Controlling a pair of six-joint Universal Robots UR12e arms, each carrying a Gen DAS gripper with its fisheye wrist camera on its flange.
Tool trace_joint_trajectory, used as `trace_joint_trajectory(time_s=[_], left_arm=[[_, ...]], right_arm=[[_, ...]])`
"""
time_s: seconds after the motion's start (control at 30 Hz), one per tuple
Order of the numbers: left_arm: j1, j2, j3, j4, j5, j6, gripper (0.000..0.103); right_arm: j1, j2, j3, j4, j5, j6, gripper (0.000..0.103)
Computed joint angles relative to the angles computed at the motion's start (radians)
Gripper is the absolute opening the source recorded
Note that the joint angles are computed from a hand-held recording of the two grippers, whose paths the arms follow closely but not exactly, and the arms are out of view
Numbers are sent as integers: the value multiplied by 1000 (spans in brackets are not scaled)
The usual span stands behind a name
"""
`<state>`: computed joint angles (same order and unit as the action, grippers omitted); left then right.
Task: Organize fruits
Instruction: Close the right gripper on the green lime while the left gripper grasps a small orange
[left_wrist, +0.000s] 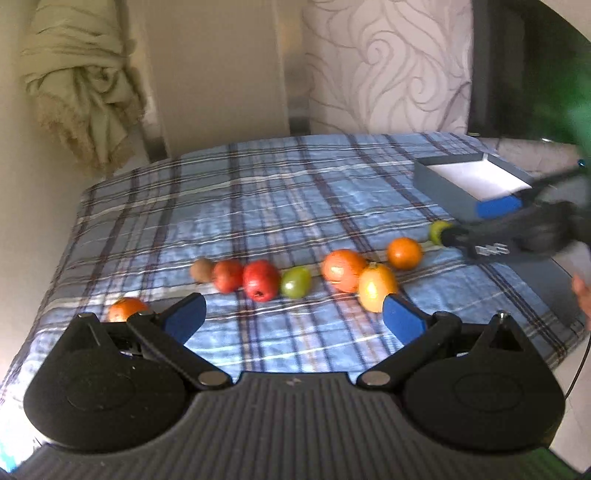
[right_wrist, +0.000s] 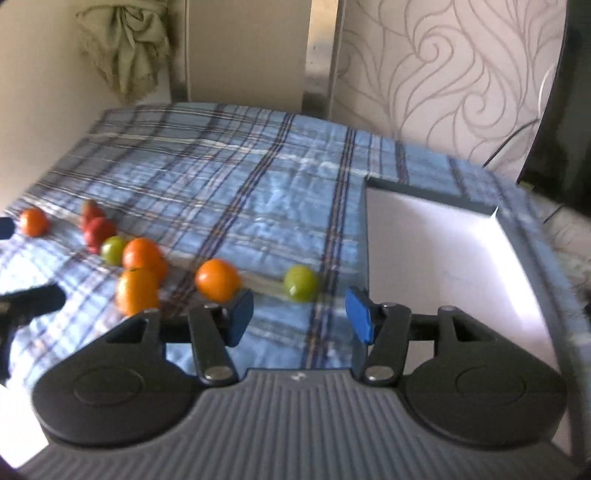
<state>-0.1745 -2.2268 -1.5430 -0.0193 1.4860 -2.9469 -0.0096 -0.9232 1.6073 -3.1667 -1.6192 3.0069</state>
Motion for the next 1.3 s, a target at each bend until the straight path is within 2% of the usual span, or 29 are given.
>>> trace_joint_trajectory(time_s=[0.1, 0.23, 0.33, 0.4, 0.47, 0.53, 0.67, 0.83, 1.03, 1.17, 1.3], left_arm=[[-1, 0, -3, -2, -35, 23, 103], [2, -1, -4, -14, -81, 38, 103], [7, -1, -2, -27, -105, 23, 103], [12, -1, 1, -39, -127, 7, 103], [13, -2, 7, -56, -133, -2, 103], [12, -4, 12, -63, -127, 2, 103], [10, -5, 16, -65, -135, 27, 103], [5, -10, 29, -103, -145, 76, 103], [-5, -32, 50, -95, -140, 112, 102], [-9, -48, 70, -99, -140, 108, 102], [-9, -60, 97, -147, -137, 77, 84]], right_arm=[[17, 32, -51, 49, -70, -28, 57], [23, 46, -77, 87, -96, -23, 57], [26, 48, -87, 105, -103, -9, 56], [25, 45, -91, 131, -100, -15, 43], [29, 51, -105, 160, -116, -19, 40], [25, 50, -109, 178, -98, -14, 39], [23, 51, -114, 200, -72, -34, 27], [16, 49, -112, 204, -51, -4, 27], [7, 43, -105, 208, -18, 24, 26], [-1, 30, -87, 202, 7, 37, 25], [-13, 11, -58, 183, 47, 74, 25]])
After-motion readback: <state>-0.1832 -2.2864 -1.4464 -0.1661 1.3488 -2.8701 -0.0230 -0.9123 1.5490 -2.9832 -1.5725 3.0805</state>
